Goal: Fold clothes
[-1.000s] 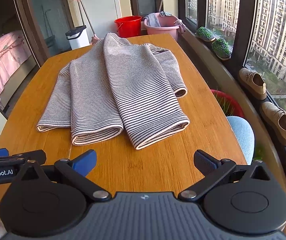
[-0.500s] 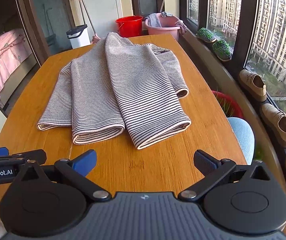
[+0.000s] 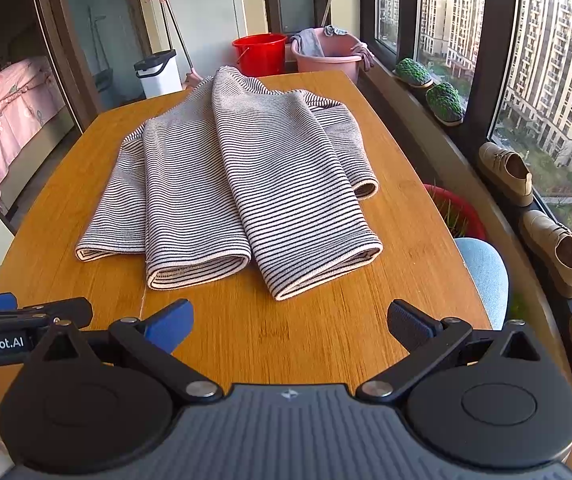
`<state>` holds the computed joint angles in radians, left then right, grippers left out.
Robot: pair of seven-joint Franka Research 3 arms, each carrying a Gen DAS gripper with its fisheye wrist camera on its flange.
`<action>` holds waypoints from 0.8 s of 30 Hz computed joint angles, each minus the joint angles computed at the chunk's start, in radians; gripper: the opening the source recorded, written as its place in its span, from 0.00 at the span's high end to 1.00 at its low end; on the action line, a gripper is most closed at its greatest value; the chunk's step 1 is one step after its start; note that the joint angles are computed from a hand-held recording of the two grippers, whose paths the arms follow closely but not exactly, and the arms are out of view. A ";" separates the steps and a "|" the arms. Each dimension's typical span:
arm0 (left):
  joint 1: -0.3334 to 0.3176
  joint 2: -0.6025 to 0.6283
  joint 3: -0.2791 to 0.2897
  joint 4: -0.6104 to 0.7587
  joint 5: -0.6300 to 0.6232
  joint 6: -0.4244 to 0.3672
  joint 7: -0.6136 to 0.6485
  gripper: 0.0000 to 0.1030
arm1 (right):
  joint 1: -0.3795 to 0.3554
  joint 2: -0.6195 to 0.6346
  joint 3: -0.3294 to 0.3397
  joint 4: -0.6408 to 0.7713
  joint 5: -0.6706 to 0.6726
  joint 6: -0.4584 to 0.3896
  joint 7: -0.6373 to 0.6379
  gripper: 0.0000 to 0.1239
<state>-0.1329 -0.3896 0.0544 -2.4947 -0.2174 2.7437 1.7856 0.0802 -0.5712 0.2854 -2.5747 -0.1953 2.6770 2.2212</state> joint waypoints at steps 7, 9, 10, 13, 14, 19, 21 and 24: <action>0.002 0.000 -0.001 0.001 -0.002 -0.005 0.000 0.00 | 0.003 0.002 -0.002 0.000 -0.001 -0.001 -0.001 0.17; 0.002 -0.003 -0.002 -0.001 -0.002 -0.008 0.000 0.00 | 0.003 0.004 -0.003 -0.001 -0.002 0.002 -0.002 0.17; 0.002 -0.005 -0.001 -0.002 -0.003 -0.008 0.001 0.00 | 0.003 0.004 -0.003 -0.001 -0.002 0.002 -0.002 0.17; 0.001 -0.009 0.000 -0.005 -0.003 -0.009 0.002 0.00 | 0.004 0.004 -0.003 -0.001 -0.001 0.002 -0.004 0.17; 0.000 -0.010 0.000 -0.006 -0.004 -0.009 0.003 0.00 | 0.003 0.004 -0.002 -0.002 -0.002 0.004 -0.003 0.17; 0.000 -0.011 0.001 -0.006 -0.004 -0.012 0.003 0.00 | 0.004 0.008 -0.003 0.000 -0.002 0.004 -0.003 0.17; -0.001 -0.010 0.001 -0.005 -0.005 -0.013 0.003 0.00 | 0.004 0.009 -0.002 0.002 -0.002 0.003 -0.004 0.17; -0.001 -0.013 0.001 -0.008 -0.006 -0.012 0.004 0.00 | 0.005 0.010 -0.003 0.002 -0.002 0.003 -0.004 0.17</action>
